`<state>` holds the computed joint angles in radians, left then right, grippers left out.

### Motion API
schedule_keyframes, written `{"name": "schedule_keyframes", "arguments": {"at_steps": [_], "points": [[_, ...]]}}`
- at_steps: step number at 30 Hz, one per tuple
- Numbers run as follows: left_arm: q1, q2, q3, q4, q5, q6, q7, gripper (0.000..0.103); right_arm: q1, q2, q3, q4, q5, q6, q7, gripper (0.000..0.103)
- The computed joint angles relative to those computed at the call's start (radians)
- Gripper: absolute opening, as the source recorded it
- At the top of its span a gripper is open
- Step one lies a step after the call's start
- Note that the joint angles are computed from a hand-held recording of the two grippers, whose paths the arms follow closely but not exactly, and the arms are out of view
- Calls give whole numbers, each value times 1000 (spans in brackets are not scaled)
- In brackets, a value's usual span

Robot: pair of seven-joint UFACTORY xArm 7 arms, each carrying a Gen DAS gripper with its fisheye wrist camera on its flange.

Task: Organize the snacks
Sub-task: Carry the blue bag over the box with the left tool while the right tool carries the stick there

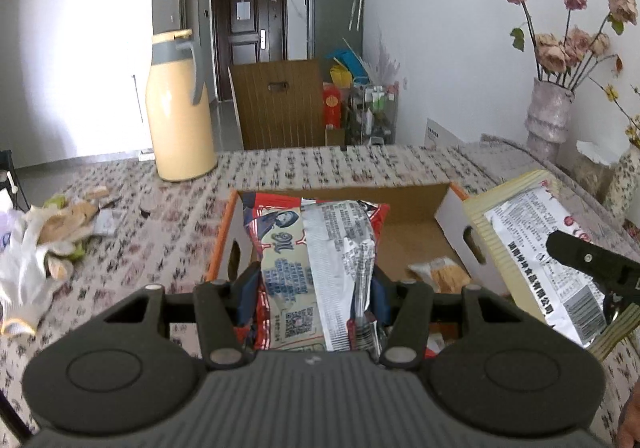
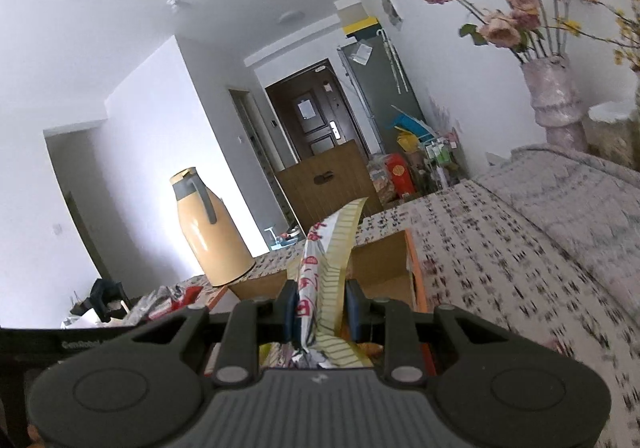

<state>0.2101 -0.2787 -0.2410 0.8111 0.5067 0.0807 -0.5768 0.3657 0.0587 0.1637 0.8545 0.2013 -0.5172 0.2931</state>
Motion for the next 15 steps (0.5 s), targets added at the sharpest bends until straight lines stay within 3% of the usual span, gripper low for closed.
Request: {"name": "schedule_keyframes", "arguments": {"at_steps": [5, 15], "points": [[42, 85, -19, 94, 75, 0, -66, 55, -7, 94, -12, 149, -39, 63, -10, 24], [-27, 280, 68, 273, 215, 30, -186, 55, 28, 312, -68, 474, -71, 219, -21, 24]]}}
